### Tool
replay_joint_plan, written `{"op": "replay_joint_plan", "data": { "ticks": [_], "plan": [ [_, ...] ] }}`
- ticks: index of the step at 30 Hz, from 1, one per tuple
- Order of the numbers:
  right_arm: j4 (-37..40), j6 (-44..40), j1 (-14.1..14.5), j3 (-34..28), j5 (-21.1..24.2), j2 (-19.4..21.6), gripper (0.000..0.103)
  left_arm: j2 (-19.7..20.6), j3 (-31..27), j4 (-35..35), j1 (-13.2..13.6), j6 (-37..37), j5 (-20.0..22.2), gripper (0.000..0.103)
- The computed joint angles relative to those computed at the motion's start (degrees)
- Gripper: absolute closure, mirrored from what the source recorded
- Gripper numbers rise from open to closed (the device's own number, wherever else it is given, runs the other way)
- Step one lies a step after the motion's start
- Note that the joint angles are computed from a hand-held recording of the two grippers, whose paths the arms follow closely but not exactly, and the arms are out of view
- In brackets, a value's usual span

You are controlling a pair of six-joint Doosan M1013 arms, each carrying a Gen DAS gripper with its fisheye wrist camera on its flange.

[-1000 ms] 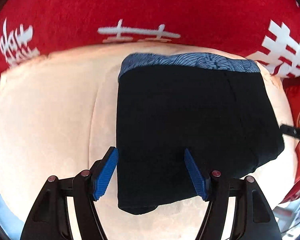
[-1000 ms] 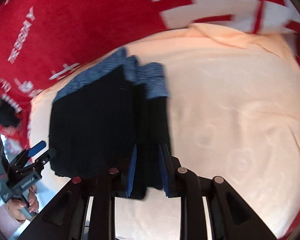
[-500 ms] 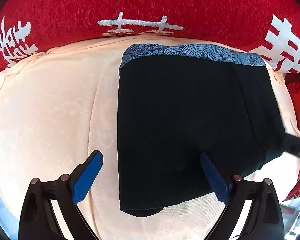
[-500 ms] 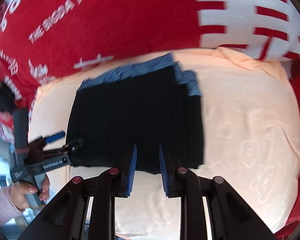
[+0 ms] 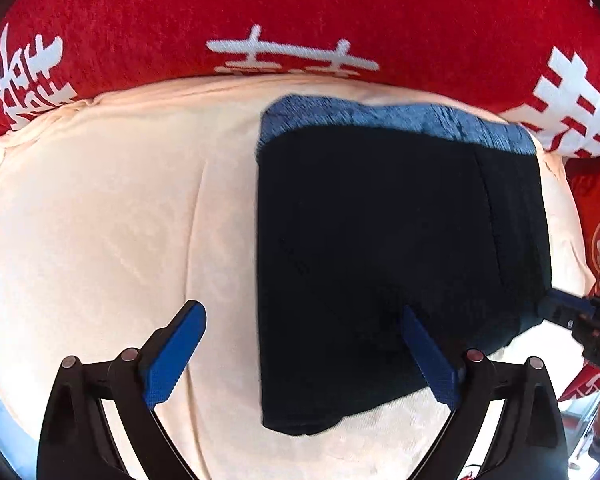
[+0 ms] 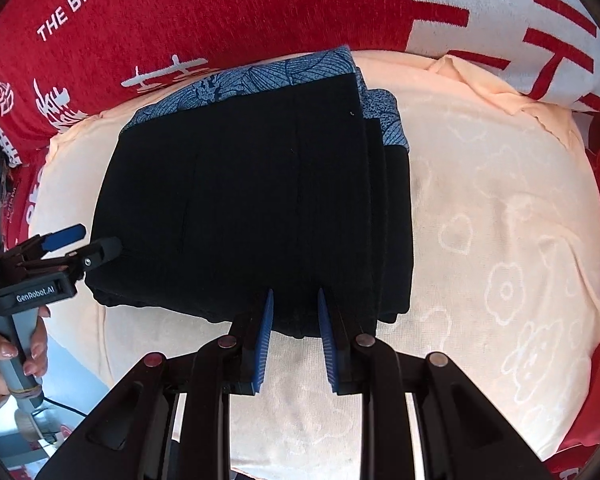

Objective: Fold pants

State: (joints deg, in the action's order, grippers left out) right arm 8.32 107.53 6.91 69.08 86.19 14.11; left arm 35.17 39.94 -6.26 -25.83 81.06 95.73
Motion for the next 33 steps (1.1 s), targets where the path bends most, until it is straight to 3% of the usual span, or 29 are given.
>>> {"op": "replay_joint_plan", "data": {
  "ticks": [6,9,12,22,23,26,33],
  "plan": [
    [0.5,-0.8,-0.2,0.9,-0.4,-0.1,0.077,4.2,-6.8,1.1,0.7,-1.1,-0.2,0.005],
    [1.0,-0.3,-0.3,1.5,-1.2,-0.2,0.077,6.8,-9.1,0.8,0.8,-1.1,2.6,0.005],
    [1.1,-0.7,-0.4,1.9,-1.8,-0.5,0.077,5.9,-7.0,1.5,0.7,-0.8,0.5,0.001],
    [1.5,-0.8,-0.8,0.5,-0.6,-0.4,0.076,4.6,-5.3,1.9,0.3,-0.6,0.3,0.002],
    [1.2,-0.8,-0.7,0.3,-0.3,-0.5,0.074,4.6,-5.2,1.9,0.3,-0.8,0.2,0.002],
    [1.0,-0.6,-0.9,0.1,0.3,-0.6,0.055,3.9,-4.2,1.7,0.4,-0.9,-0.1,0.002],
    [2.0,0.9,-1.7,0.9,0.4,-1.2,0.053,3.8,-4.1,1.6,0.5,-0.8,0.2,0.001]
  ]
}}
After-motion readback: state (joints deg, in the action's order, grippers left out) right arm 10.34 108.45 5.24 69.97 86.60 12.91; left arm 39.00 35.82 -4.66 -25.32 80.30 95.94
